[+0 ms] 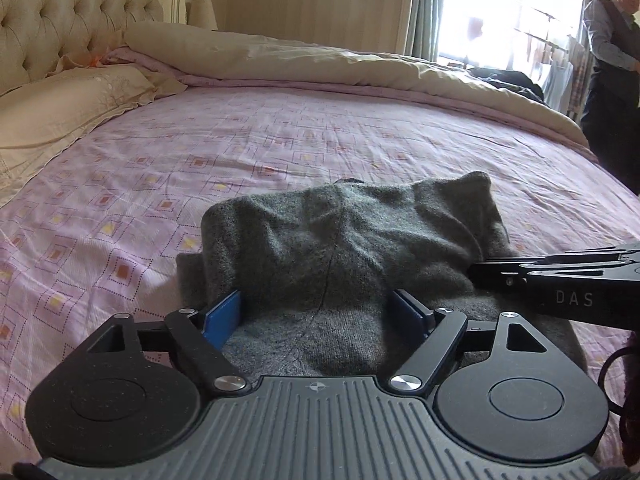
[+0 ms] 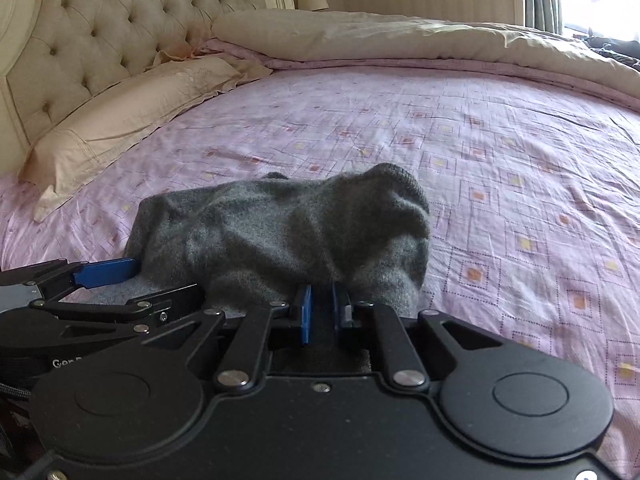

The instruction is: Fold small clothes

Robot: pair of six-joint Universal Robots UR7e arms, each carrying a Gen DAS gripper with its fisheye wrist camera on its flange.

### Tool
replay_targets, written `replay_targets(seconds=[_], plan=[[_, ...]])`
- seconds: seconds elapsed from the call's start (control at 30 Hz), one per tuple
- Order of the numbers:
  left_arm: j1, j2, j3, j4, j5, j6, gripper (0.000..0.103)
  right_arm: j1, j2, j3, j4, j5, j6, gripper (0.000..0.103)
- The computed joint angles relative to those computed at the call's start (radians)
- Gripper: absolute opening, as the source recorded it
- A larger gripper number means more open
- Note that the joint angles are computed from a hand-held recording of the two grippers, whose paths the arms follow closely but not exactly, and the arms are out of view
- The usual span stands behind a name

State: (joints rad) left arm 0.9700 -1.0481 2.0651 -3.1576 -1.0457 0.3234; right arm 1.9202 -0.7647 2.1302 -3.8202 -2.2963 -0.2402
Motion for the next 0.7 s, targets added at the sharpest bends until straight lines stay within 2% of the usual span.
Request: replay_targets(seconds=[0.07,0.13,0.2,0.27,0.37,0.43,0.47,0.6,0.7], plan=[[-0.007,-0.002,0.002,-0.007,0.015,-0.009,0.082,0.002,0.0,0.001,-0.012,0.007,-0.016,0.023],[-0.028,0.0,0.019,-0.056,0.061,-0.012,0.082,0.003,-0.005,0.009,-0.025,0.024,-0.027,0.033],[-0.055,0.007,0.039,-0.125,0.126,0.016,0.082,0.004,-0.015,0.022,-0.041,0.055,-0.03,0.063],[-0.085,0.015,0.052,-0.168,0.203,0.039,0.082,0.02,-0.015,0.024,-0.06,0.053,-0.042,0.084],[-0.136,0.034,0.059,-0.206,0.36,0.048,0.082,0.056,-0.007,0.02,-0.099,0.014,-0.068,0.087],[-0.158,0.028,0.058,-0.191,0.426,0.055,0.082,0.076,-0.012,0.03,-0.133,0.014,-0.073,0.096],[-0.164,0.017,0.061,-0.174,0.435,0.053,0.082,0.084,-0.016,0.036,-0.146,0.015,-0.072,0.103],[-0.174,-0.066,0.072,-0.026,0.417,-0.043,0.082,0.126,-0.043,0.064,-0.164,0.009,-0.034,0.102],[-0.178,-0.125,0.076,0.099,0.401,-0.136,0.082,0.142,-0.082,0.096,-0.108,0.022,0.052,0.102]])
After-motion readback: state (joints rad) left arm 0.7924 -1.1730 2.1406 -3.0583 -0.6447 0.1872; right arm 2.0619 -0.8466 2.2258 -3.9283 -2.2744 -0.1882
